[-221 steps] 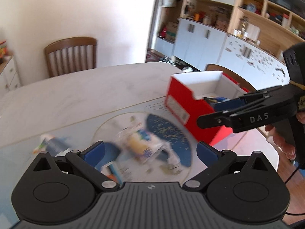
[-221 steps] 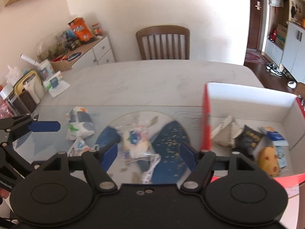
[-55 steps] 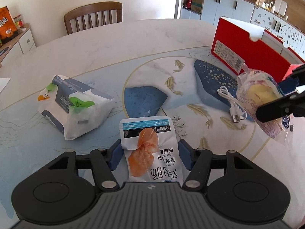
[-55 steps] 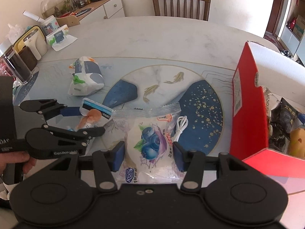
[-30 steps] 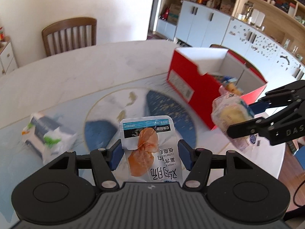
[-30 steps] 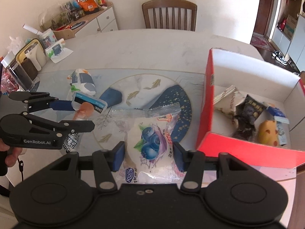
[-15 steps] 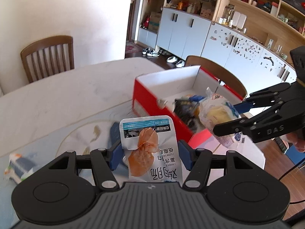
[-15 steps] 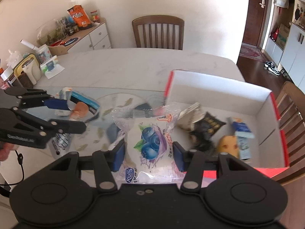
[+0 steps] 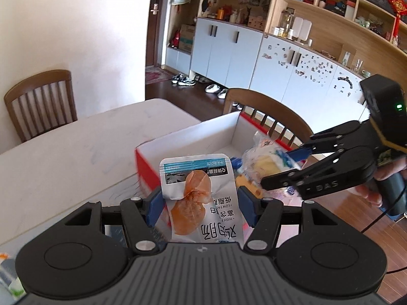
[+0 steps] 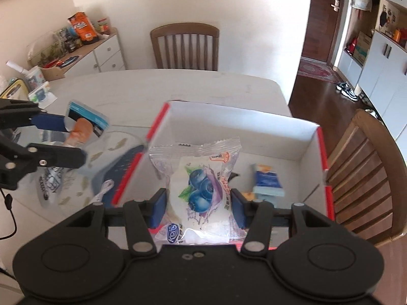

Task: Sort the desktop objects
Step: 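Carry bread bag with right tool into red box while left carries sausage packet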

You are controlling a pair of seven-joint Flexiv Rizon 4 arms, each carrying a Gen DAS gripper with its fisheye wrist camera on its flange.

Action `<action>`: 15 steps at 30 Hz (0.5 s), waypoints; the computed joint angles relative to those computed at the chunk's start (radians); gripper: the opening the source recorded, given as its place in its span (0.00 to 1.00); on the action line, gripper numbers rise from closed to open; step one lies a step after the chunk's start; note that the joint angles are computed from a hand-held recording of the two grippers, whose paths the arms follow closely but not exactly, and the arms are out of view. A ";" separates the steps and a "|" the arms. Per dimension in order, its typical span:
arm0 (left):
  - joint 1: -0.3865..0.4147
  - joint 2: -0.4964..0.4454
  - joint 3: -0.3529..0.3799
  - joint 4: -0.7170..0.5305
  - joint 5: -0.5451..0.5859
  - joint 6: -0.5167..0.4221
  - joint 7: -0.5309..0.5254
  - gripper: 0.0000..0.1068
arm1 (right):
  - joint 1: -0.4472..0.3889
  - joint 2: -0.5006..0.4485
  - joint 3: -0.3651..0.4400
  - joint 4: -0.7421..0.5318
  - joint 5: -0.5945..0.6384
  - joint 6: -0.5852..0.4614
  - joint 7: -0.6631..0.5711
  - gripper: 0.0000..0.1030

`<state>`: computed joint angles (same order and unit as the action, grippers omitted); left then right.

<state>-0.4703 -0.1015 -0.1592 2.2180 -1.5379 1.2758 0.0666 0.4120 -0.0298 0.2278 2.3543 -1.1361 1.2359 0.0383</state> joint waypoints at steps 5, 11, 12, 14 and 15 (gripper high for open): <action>-0.019 -0.047 -0.027 -0.055 0.028 0.023 -0.030 0.57 | -0.035 -0.007 -0.026 0.013 -0.004 0.028 -0.032 0.50; -0.030 -0.109 -0.055 -0.103 0.082 0.066 -0.045 0.57 | -0.067 -0.037 -0.054 0.010 -0.020 0.052 -0.058 0.50; -0.032 -0.120 -0.060 -0.109 0.093 0.077 -0.052 0.57 | -0.071 -0.044 -0.058 0.008 -0.022 0.053 -0.060 0.50; -0.034 -0.141 -0.072 -0.122 0.112 0.095 -0.061 0.57 | -0.080 -0.057 -0.070 0.008 -0.032 0.062 -0.064 0.50; -0.034 -0.153 -0.077 -0.127 0.124 0.105 -0.067 0.57 | -0.082 -0.065 -0.074 0.005 -0.037 0.063 -0.065 0.50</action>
